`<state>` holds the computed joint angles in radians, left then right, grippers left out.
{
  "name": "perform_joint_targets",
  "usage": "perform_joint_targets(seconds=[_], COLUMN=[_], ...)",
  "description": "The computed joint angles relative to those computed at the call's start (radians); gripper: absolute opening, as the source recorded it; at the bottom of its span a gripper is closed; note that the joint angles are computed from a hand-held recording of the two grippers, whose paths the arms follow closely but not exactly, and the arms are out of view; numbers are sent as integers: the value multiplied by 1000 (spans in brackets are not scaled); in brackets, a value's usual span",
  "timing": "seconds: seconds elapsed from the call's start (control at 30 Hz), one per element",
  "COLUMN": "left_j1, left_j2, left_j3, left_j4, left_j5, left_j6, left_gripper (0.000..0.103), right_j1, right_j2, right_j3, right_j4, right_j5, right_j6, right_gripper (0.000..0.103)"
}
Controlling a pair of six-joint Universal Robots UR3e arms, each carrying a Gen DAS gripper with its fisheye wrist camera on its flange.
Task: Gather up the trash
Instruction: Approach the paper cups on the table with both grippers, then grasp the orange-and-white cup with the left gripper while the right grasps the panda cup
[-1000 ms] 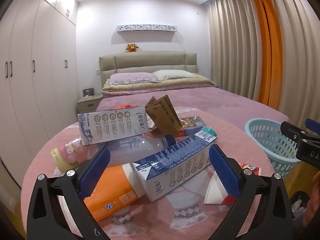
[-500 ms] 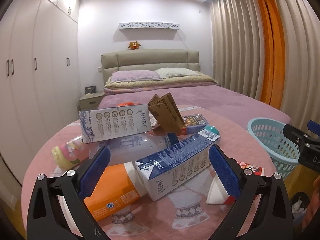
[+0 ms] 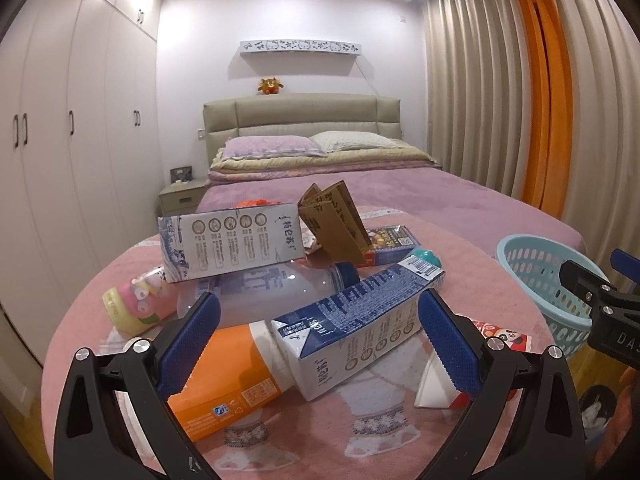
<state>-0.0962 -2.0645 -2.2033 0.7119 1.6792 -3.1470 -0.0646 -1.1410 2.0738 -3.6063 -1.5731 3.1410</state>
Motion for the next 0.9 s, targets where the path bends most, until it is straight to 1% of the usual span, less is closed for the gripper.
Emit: perform_joint_targets(seconds=[0.23,0.3,0.33,0.37,0.4,0.47,0.57,0.67,0.7,0.73,0.77,0.8,0.9], left_j1=[0,1,6,16,33,96,205,359,424,497,553,610,714], left_j2=[-1,-1,3,16,42,110,237,395,447,502,542,573,583], left_j3=[2,4,-1,-12,-31,-90,-214,-327,-359,-381,-385,-391,-365], left_j4=[-1,-4,-8,-19,-46,-99,-144,-246,-289,-360,-440,-505,-660], left_j5=[0,1,-7,-23,-55,-153,-237,-334,-388,-448,-490,-532,-630], left_j6=[-1,-3,-6,-9,-5,14,33,68,85,105,124,146,220], left_gripper=[96,96,96,96,96,96,96,95,96,95,95,94,88], right_j1=[5,6,6,5,3,-3,-10,-4,-5,-9,-7,-3,-2], right_j2=[-4,-8,-10,-13,-18,-30,-37,-30,-26,-26,-17,-6,25], right_j3=[7,5,2,0,-2,-2,1,-10,-17,-25,-35,-46,-79], right_j4=[-9,3,12,21,33,43,49,72,92,116,133,150,204], right_j5=[2,16,23,35,54,95,150,189,214,239,254,261,300], right_j6=[-9,-22,-26,-32,-39,-49,-61,-74,-83,-92,-98,-104,-118], right_gripper=[95,87,86,82,78,73,72,73,73,73,73,76,79])
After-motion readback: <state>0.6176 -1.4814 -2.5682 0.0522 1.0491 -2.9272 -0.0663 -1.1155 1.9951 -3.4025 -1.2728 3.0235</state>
